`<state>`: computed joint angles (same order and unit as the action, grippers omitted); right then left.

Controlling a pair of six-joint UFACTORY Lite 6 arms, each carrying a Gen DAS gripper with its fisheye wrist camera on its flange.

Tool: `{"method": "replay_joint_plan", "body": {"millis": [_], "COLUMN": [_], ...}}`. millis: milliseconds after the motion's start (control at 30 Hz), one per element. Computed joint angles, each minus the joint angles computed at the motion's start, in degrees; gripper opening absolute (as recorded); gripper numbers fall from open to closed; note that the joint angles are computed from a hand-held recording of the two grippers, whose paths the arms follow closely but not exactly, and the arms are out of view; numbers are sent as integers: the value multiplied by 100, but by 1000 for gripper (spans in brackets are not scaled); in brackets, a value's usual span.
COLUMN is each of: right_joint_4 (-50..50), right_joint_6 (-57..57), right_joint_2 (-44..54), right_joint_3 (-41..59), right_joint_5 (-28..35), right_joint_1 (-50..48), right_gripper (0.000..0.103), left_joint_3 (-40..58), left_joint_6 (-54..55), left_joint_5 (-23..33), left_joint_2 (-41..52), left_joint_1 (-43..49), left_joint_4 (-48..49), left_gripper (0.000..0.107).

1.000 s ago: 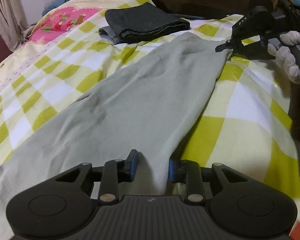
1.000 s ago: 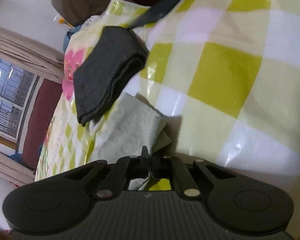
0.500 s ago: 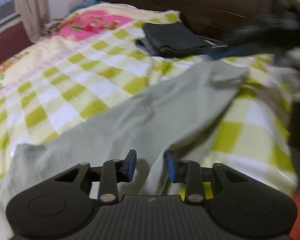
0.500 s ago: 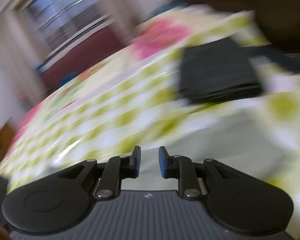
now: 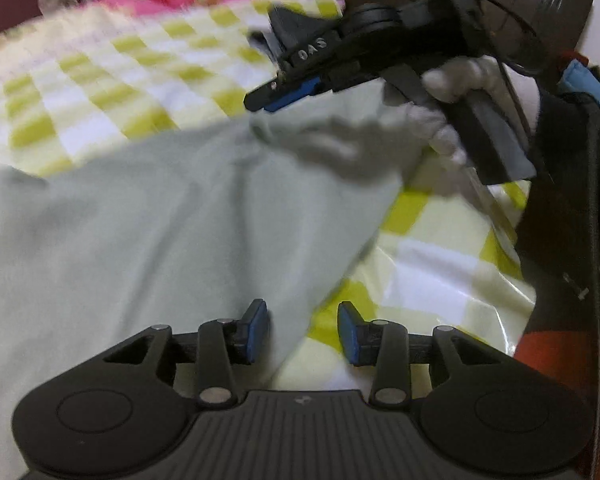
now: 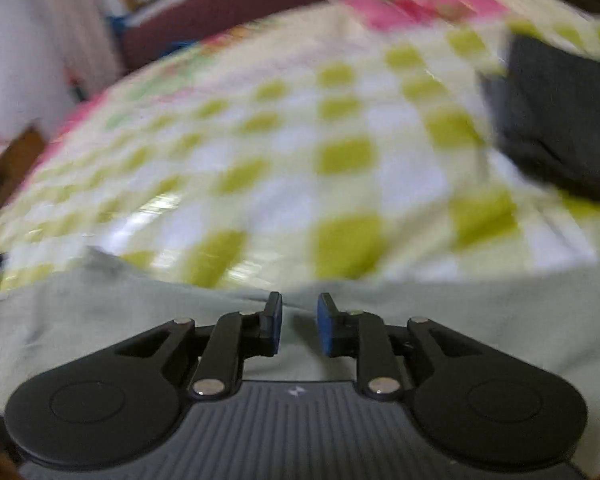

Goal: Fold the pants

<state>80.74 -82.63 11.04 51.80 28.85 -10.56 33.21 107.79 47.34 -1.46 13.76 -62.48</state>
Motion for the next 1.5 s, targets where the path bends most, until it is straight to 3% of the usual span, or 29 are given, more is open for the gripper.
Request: {"method": "replay_joint_plan", "body": {"millis": [133, 267, 367, 467, 567, 667, 700, 833, 900, 967, 1067, 1233, 1333, 1367, 1400, 1467, 1500], "right_joint_4": [88, -379, 217, -140, -605, -935, -1035, -535, -79, 942, 1207, 839, 35, -171, -155, -174, -110], "right_joint_6": [176, 928, 302, 579, 1313, 1918, 2139, 2382, 2183, 1128, 290, -34, 236, 178, 48, 12, 47], "right_joint_2": [841, 2006, 1610, 1715, 2518, 3498, 3834, 4484, 4238, 3435, 1931, -441, -1136, -1168, -1211, -1120, -1132], "right_joint_3": [791, 1719, 1599, 2036, 2877, 3899, 4289, 5149, 4780, 3636, 1837, -941, -1648, -1708, -1789, -1781, -1832], "right_joint_5": [322, -278, -418, 266, 1028, 932, 726, 413, 304, 250, 255, 206, -151, -146, 20, 941, 1272], "right_joint_1": [624, 1209, 1406, 1577, 1927, 2257, 2337, 2212, 2106, 1936, 1448, -708, -2373, -2934, -3534, -4665, -5041], "right_gripper": [22, 18, 23, 23, 22, 19, 6, 7, 18, 18, 18, 20, 20, 15, 13, 13, 18], "left_joint_3": [243, 380, 482, 666, 792, 796, 801, 838, 801, 678, 367, -357, -684, -785, -826, -844, -788], "left_joint_6": [333, 1116, 2176, 2411, 2503, 2692, 2758, 2819, 2822, 2978, 3749, 5303, 5767, 5973, 6139, 6048, 5775], "left_joint_5": [152, -727, -1368, -1120, -1013, -831, -832, -806, -811, -841, -1007, -1292, -1535, -1640, -1725, -1957, -2066], "left_joint_2": [-26, 495, 1049, 1406, 1702, 1829, 1860, 1937, 1896, 1799, 1583, 932, 580, 459, 406, 227, 180], "left_joint_1": [524, 417, 244, 451, 529, 677, 674, 761, 792, 771, 562, -11, -407, -568, -707, -942, -1024], "left_joint_4": [-501, -1860, -3065, -3410, -3752, -3800, -3832, -3908, -3989, -4123, -4727, -5982, -6447, -6712, -6929, -7009, -6819], "left_gripper": [52, 53, 53, 53, 53, 53, 53, 53, 53, 53, 54, 54, 54, 54, 54, 54, 54]}}
